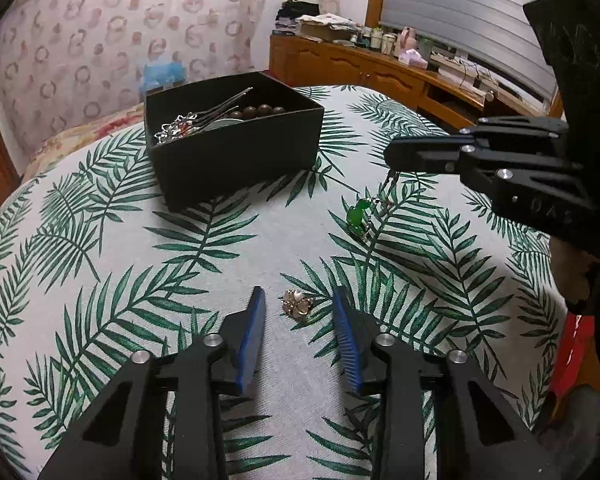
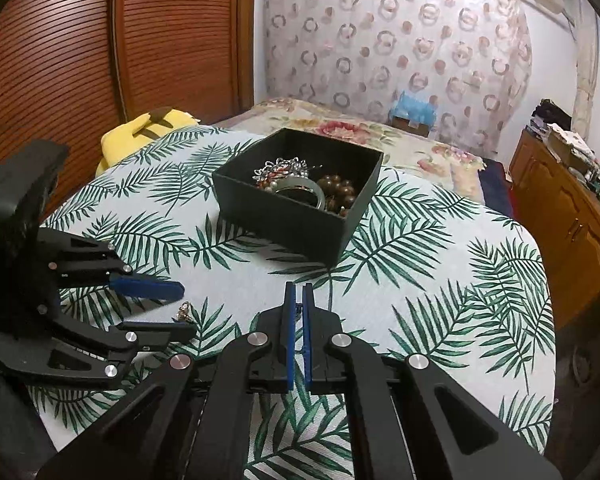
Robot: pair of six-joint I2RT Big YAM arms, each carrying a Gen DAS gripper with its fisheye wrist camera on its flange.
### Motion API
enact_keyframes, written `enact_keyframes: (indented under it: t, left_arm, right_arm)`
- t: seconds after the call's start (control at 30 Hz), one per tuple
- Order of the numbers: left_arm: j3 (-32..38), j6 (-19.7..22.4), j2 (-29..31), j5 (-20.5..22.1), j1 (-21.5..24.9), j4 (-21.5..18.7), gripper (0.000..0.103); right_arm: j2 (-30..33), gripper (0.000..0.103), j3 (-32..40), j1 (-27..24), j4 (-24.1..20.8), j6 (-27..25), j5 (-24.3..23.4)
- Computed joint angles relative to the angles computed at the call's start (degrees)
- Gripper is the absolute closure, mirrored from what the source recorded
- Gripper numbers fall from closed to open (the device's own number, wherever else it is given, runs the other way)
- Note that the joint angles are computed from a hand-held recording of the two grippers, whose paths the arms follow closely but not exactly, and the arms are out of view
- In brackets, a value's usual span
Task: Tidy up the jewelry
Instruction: 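Grasp the small silver ring with the left tool while the right tool grasps the green jade earring, then lower the silver ring into the box with the left tool while the right tool drops the earring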
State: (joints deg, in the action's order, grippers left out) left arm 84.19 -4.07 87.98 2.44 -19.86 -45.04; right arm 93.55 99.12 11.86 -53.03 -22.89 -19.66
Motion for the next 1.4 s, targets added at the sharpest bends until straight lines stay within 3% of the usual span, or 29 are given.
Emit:
enact_keyframes:
  t: [0.1,0.33,0.57,0.83,1.4]
  left_arm:
    - [0.39,0.34,0.31,0.01,0.03,-0.23,0.088]
    - [-0.03,-0.9,-0.88,0.09,0.84,1.63,0.089]
    - [3.48,-1.54,-0.42,-2.66,1.9,2.65,0.089]
    - [9.8,-1.06,1.6,-5.76,4.37,2.63,0.089]
    - [17.44,-1.01,7.2,-5.26,6.81,0.37,0.088]
  right_arm:
    - [-0.07,0.099,-0.04,-0.1,0.08,0.04,-0.05]
    - [-0.32,0.099,0.8,-0.5,0.52,0.44,-0.91]
    - [0.42,0.099,3.87,-0.28,0.53,0.26,-1.02]
    - [3.25,0.099,10.29,-0.09,0.03,0.32,-1.56]
    - [11.94,0.099,25.29,0.88,-3.22,0.35,-3.04]
